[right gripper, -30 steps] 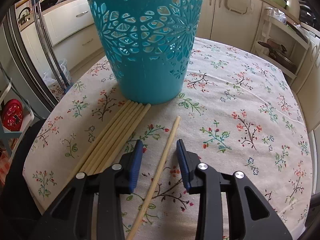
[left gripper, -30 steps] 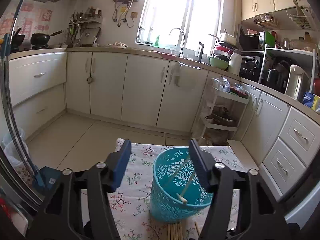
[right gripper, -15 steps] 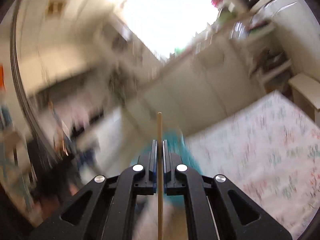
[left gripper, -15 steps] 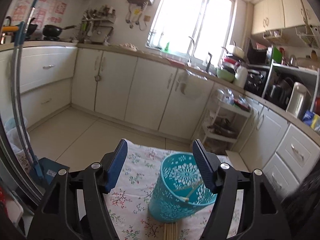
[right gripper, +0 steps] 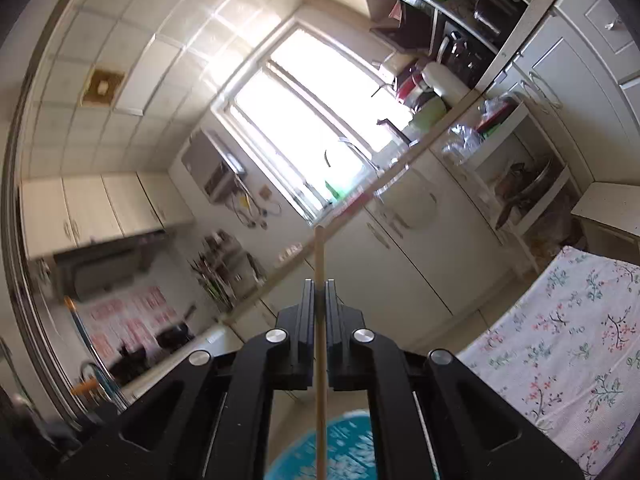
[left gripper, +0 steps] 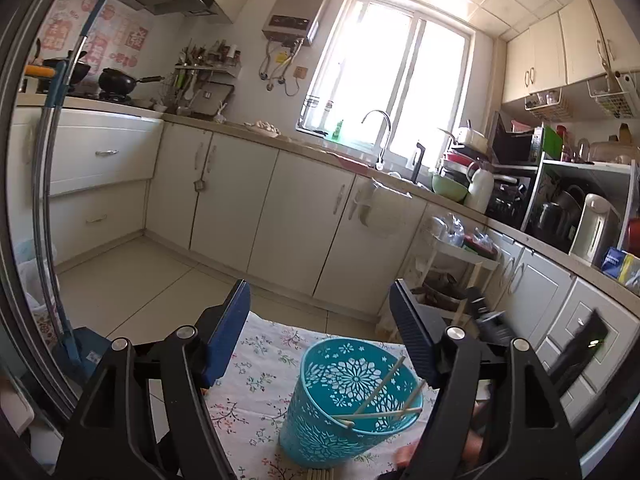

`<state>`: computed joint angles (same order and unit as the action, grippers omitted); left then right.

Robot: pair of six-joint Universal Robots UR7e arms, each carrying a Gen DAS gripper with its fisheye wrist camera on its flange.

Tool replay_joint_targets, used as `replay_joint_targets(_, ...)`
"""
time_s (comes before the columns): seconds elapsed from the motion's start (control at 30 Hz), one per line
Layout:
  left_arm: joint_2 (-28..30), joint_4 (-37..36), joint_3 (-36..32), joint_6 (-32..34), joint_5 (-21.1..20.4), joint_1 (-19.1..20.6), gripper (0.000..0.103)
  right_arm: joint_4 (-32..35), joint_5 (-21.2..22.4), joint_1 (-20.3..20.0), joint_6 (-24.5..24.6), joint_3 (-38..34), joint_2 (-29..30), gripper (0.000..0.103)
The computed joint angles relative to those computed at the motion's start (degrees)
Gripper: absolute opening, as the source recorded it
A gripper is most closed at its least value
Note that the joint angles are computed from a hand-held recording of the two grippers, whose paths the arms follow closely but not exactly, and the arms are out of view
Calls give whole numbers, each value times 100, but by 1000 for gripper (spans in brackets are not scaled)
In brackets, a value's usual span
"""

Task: Organize utensils
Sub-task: 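Grasp the loose chopstick with the right gripper, lift it over the basket, release, then return both open grippers to the chopsticks beside the basket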

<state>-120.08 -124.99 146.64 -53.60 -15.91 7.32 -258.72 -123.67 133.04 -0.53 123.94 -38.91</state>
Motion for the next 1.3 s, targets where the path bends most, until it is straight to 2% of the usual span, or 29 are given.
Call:
replay_joint_targets(0.17,-23,113,34,-85,-115,52,68,264,-119,113,-232,267,78,6)
replay_joint_targets(0.4,-228,699,3,-483,-248,139,68,865,-449,356,-512,626,63,6)
replay_joint_targets(0.7,-420,1224,-14,-723,-307,125,68,1398,-598,465,-559,785,51,9)
replay_joint_targets(0.9,-465,1434,-31,-826,-344,154,68,1543,-802,664,-706,832,-5,19)
replay_joint_targets(1.0,-516,1726,-63,-1001,-373,167,68,1711,-1123,907,-852,827,-88,31)
replay_joint_targets(1.03,-542,1831,-72,-1055,-382,168,68,1861,-1306,1024,-809,840,-141,40)
replay_joint_targets(1.1,-664,2319,-97,-1335,-410,129,69,2199,-1534,1180,-579,954,-249,43)
replay_joint_targets(1.17,-775,2837,-118,-1649,-494,101,69,3097,-1799,1284,52,1167,-433,43)
replay_joint_targets(1.23,-846,3206,-110,-1874,-627,97,70,4164,-1789,1207,849,1389,-639,42)
replay_joint_targets(1.3,-898,3401,-63,-1929,-843,153,70,5026,-1553,986,1451,1501,-783,31)
